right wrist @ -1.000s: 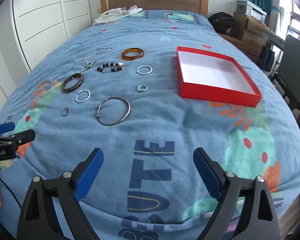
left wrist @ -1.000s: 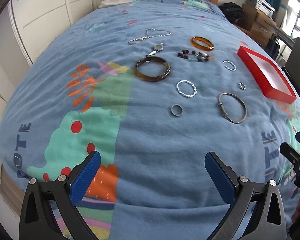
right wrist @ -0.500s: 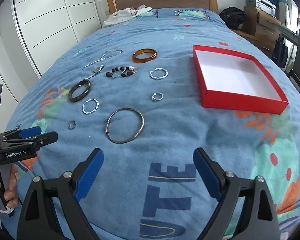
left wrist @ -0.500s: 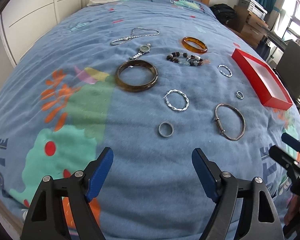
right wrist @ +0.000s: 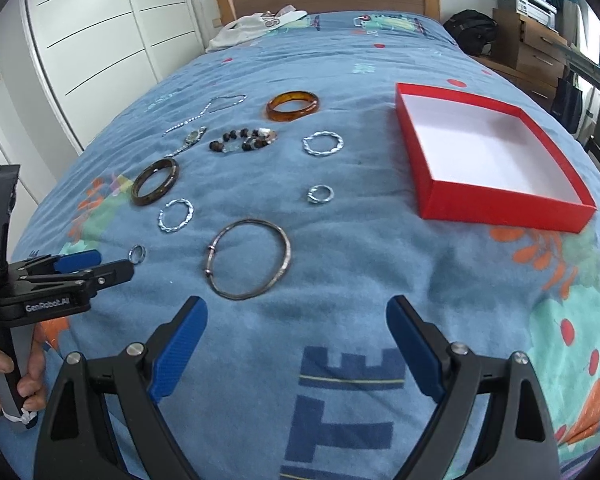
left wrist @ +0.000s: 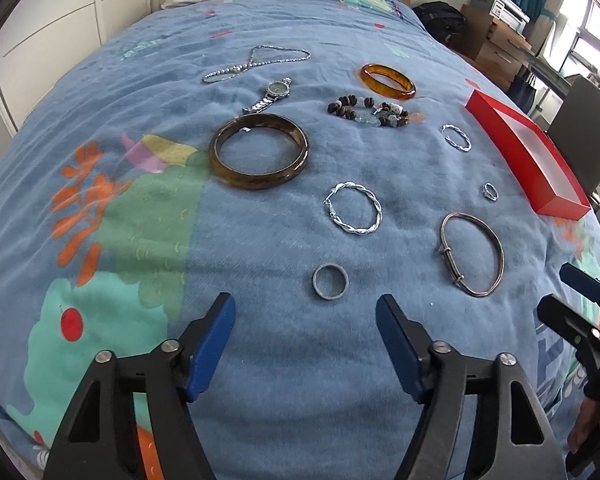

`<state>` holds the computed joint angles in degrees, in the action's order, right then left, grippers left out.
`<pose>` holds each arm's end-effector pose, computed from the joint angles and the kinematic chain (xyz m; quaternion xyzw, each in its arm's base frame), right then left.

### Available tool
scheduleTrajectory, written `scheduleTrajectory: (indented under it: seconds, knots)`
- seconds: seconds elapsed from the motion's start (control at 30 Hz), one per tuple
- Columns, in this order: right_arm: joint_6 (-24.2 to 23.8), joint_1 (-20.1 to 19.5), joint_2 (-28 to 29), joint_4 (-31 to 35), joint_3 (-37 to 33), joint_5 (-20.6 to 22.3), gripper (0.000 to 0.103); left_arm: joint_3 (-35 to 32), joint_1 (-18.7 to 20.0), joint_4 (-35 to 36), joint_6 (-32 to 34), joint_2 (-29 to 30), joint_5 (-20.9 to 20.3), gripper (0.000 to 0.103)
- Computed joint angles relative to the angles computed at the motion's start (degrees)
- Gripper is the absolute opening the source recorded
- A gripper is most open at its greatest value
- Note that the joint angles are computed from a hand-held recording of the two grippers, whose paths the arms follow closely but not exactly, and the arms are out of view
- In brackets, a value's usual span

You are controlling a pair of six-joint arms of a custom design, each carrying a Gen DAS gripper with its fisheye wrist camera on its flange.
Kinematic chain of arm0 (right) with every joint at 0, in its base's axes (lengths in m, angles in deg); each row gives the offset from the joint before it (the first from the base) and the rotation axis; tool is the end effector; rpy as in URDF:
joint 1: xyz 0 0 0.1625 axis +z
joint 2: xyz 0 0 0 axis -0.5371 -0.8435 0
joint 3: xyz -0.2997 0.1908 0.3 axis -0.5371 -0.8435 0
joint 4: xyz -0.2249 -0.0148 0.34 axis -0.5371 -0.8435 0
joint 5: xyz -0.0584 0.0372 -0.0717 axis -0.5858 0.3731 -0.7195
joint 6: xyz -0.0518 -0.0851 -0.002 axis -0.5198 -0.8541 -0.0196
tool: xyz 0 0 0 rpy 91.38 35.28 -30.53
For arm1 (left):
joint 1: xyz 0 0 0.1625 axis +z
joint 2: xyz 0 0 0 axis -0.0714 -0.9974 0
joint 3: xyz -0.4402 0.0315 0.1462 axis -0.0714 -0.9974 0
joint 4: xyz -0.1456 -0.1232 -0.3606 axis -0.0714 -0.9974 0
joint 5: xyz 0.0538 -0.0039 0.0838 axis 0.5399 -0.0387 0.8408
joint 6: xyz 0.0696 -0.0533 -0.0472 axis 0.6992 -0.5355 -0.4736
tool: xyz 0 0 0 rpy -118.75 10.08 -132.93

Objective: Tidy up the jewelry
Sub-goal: 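Grasp the small silver ring with the left tool while the right tool grasps the silver bangle, then carry both into the red box and open both tools to release them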

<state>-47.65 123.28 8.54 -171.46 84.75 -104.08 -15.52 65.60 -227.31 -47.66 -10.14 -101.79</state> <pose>0.1182 -0.8588 0.1773 0.2881 -0.9080 0.2164 0.2137 -0.1988 -0.8039 0.0826 0.0185 0.9021 -0.2799 0.3280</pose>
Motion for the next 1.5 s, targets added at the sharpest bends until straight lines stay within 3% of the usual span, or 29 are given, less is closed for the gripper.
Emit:
scheduleTrajectory:
  seconds: [0.33, 0.53, 0.67, 0.93, 1.0, 1.07, 1.5]
  knots:
    - [-2.6, 0.4, 2.3, 2.4, -2.5, 1.6, 0.091, -0.9, 1.2, -2.4, 3.9, 0.7, -2.8, 0.058]
    - [-3.7, 0.4, 3.6, 3.9, -4.2, 1.4, 0.091, -1.3, 1.8, -3.7, 5.8, 1.2, -4.1, 0.039]
    - [-4.6, 0.4, 4.9, 5.4, -6.0, 1.4, 0.09, -0.9, 1.9, -4.4, 6.4, 1.1, -3.9, 0.02]
    - [-6.9, 1.1, 8.4, 7.0, -10.7, 0.7, 0.089, -0.1, 1.6, -5.4, 7.4, 1.0, -2.9, 0.02]
    - [-7.1, 1.2, 9.3, 7.4, -11.8, -0.2, 0.085, 0.1, 1.6, -5.7, 7.3, 0.9, -3.0, 0.02]
    - [-7.4, 1.2, 9.7, 6.7, -12.3, -1.1, 0.069, 0.1, 1.5, -5.7, 7.3, 0.9, -2.8, 0.02]
    - [-6.5, 1.2, 6.8, 8.5, -10.2, 2.1, 0.068, -1.0, 0.0, -3.0, 6.1, 1.0, 0.0, 0.02]
